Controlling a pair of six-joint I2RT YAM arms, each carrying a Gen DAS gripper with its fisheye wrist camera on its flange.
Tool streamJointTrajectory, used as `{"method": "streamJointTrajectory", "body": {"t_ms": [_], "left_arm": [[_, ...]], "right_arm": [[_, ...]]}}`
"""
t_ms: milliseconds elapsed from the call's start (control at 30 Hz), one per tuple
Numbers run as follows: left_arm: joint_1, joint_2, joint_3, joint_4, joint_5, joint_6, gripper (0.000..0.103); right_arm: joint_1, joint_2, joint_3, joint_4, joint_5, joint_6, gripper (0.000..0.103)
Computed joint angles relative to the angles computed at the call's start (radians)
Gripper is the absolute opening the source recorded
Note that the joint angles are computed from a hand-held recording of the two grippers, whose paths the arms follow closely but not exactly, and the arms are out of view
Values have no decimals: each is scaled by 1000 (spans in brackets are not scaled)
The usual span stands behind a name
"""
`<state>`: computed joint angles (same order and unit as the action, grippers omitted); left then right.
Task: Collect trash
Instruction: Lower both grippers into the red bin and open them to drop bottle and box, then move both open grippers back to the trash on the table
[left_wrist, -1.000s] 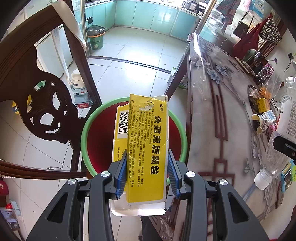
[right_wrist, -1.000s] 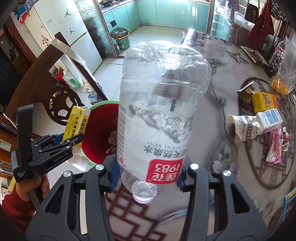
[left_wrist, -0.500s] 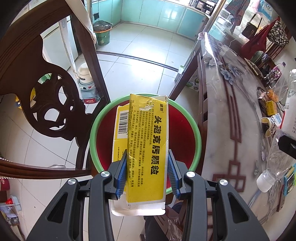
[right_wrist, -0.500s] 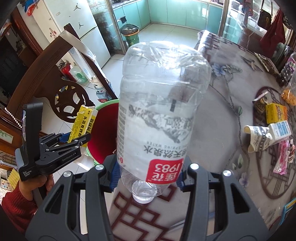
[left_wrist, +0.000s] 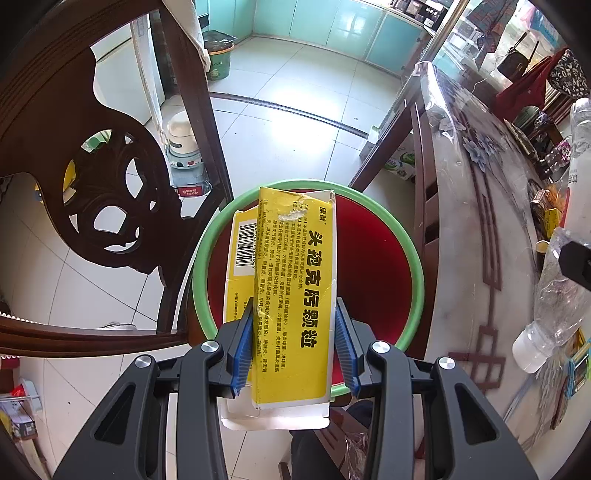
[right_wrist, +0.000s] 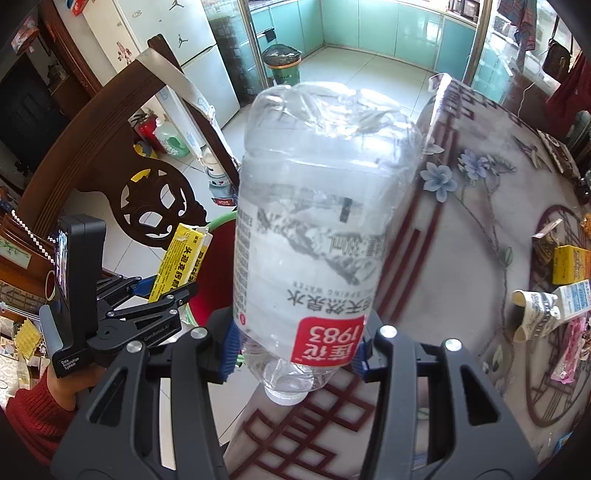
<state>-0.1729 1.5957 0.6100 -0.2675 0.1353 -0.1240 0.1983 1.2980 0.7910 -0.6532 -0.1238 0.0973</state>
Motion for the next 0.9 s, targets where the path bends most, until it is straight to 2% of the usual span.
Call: {"method": "streamJointTrajectory", "body": {"t_ms": [333,400,433,600,900], "left_arm": [[-3,118,75,16,-6,-1,39],[4,127,82,21,-9,-15,57],[5,124,80,28,-12,-24,57],[9,110,89,24,-16,-28,57],[-4,11,68,-6,-32,-37,57]], "right_arm": [[10,120,17,34,-37,2,47],[7,126,20,32,-39,-1,48],[4,128,23,30,-38,-1,51],[-5,136,41,24,-42,-9,52],[-37,60,24,-1,-42,-22,59]]}}
